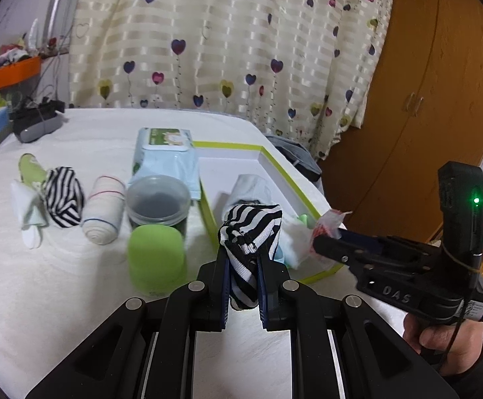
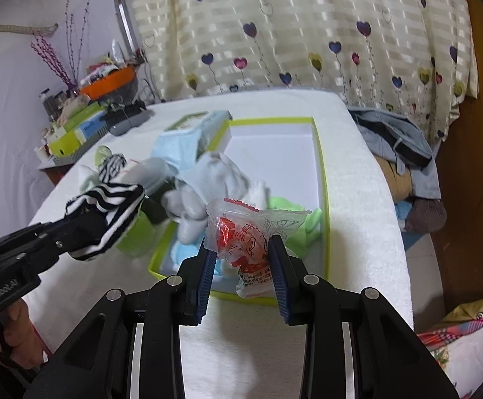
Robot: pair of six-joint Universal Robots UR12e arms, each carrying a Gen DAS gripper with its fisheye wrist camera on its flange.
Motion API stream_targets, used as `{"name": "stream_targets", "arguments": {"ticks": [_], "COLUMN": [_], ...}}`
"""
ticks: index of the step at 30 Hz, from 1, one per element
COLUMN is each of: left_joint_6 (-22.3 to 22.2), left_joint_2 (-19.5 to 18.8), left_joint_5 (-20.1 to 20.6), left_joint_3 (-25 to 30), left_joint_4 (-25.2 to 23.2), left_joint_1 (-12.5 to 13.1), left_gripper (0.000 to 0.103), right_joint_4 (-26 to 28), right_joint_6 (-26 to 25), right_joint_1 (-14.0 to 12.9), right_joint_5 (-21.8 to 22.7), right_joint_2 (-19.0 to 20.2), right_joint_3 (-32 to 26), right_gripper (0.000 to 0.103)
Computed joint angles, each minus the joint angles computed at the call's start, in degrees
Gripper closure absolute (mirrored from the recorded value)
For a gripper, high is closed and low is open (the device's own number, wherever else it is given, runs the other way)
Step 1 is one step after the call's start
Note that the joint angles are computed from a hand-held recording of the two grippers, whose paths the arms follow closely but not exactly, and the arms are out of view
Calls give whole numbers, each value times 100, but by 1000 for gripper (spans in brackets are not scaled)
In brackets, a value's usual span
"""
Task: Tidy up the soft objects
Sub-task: 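Carry sock ball and candy bag into the box and open both tools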
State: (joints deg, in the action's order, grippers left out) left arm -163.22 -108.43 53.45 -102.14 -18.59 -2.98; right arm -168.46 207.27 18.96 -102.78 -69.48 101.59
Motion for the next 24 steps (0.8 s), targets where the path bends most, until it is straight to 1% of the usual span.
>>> {"name": "stream_targets", "arguments": {"ticks": [5,9,18,24], "left_joint_6": [192,224,123,39], "left_joint_2": [-118,-231,-513,-679], "left_joint_5": [20,131,435,595], "left_joint_3": [174,317,689,899], "left_joint_4": [-431,-607,-722,-766], "left_joint_1": [-127,-218,-405,-521], "left_gripper": [90,90,90,90], "right_joint_4": [127,118,-171,-196], "right_joint_6": [23,20,-84,-125], "right_joint_1": [-84,-147,-335,-437], "right_joint_5": [156,223,469,501], "right_joint_2": [42,93,263,328], "right_joint_3": [-8,-36,-131,-216], "right_gripper": [69,69,69,69]}}
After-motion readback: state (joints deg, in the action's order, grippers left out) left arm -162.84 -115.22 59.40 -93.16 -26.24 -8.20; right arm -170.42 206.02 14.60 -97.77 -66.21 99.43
